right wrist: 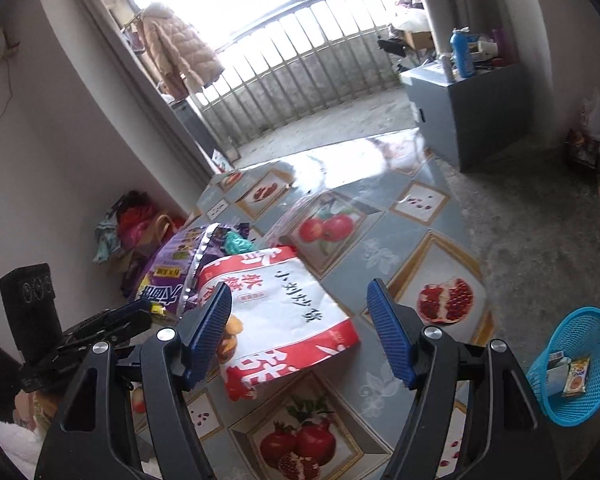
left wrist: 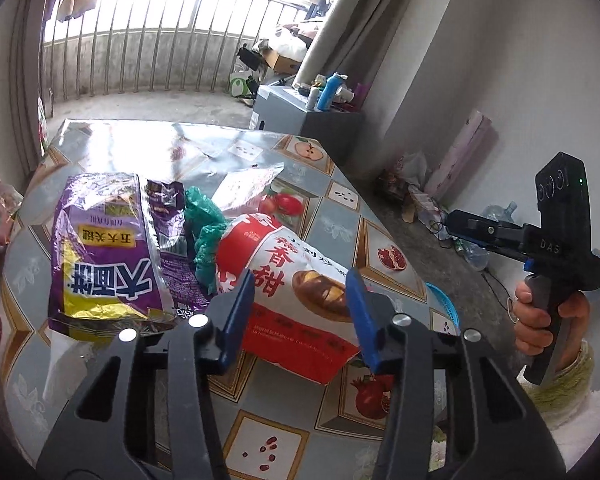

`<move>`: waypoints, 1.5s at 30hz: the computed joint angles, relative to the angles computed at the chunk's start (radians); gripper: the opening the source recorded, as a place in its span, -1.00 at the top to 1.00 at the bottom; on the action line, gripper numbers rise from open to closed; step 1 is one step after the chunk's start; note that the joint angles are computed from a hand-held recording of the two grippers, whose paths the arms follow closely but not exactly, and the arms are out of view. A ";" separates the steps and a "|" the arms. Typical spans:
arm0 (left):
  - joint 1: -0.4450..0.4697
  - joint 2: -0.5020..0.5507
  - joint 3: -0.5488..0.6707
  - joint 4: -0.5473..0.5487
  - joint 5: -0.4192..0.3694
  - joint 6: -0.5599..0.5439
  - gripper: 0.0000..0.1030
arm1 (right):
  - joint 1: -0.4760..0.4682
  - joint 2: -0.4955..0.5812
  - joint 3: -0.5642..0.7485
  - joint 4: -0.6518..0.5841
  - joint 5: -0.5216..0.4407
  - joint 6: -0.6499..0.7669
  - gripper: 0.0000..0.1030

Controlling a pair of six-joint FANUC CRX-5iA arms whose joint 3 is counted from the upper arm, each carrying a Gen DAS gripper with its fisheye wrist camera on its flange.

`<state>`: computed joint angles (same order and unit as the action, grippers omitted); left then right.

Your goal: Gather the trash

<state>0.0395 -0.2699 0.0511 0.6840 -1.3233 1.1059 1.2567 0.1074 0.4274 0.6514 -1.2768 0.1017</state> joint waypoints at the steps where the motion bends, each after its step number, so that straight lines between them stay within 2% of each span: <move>1: 0.001 0.004 -0.009 0.004 0.002 -0.006 0.30 | -0.007 0.017 0.024 -0.027 -0.003 0.025 -0.33; 6: 0.013 0.030 -0.026 0.020 -0.008 -0.027 0.57 | -0.027 0.069 0.112 -0.121 -0.021 0.112 -0.33; 8: 0.020 0.037 -0.029 0.025 -0.010 -0.030 0.61 | -0.034 0.078 0.128 -0.150 -0.029 0.124 -0.33; 11: 0.035 0.047 -0.028 0.045 0.009 -0.038 0.61 | -0.044 0.081 0.135 -0.189 -0.027 0.114 -0.33; 14: 0.042 0.075 -0.009 0.070 0.042 -0.026 0.61 | -0.038 0.044 0.083 -0.214 0.011 0.061 -0.33; 17: 0.034 0.131 0.029 0.084 0.039 0.015 0.60 | -0.030 0.009 0.036 -0.238 0.051 0.010 -0.33; 19: 0.021 0.181 0.058 0.100 0.010 0.046 0.40 | -0.025 -0.010 0.006 -0.255 0.079 -0.018 -0.33; 20: 0.013 0.206 0.073 0.102 -0.005 0.072 0.38 | -0.024 -0.020 -0.008 -0.269 0.092 -0.031 -0.33; 23: -0.001 0.239 0.082 0.106 -0.031 0.101 0.37 | -0.025 -0.027 -0.030 -0.296 0.114 -0.044 -0.33; 26: -0.012 0.237 0.060 0.144 -0.067 0.076 0.37 | -0.033 -0.044 -0.057 -0.322 0.159 -0.059 -0.33; 30: -0.026 0.214 0.021 0.186 -0.109 0.044 0.37 | -0.027 -0.087 -0.114 -0.279 0.190 -0.113 -0.33; 34: -0.030 0.167 0.008 0.142 -0.044 0.032 0.37 | -0.024 -0.133 -0.175 -0.244 0.224 -0.181 -0.33; 38: -0.034 0.184 0.082 0.021 0.042 0.111 0.37 | -0.030 -0.150 -0.216 -0.261 0.300 -0.208 -0.33; 40: -0.044 0.230 0.144 -0.045 0.029 0.167 0.37 | -0.034 -0.139 -0.210 -0.282 0.316 -0.189 -0.33; 42: -0.053 0.275 0.183 -0.063 -0.005 0.193 0.37 | -0.040 -0.124 -0.202 -0.306 0.336 -0.168 -0.33; 45: -0.051 0.309 0.177 0.007 -0.055 0.152 0.26 | -0.058 -0.098 -0.172 -0.372 0.348 -0.114 -0.29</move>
<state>-0.0118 0.0388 0.2285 0.6907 -1.3779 1.2577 1.1989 0.0093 0.2555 0.2790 -0.9287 -0.0126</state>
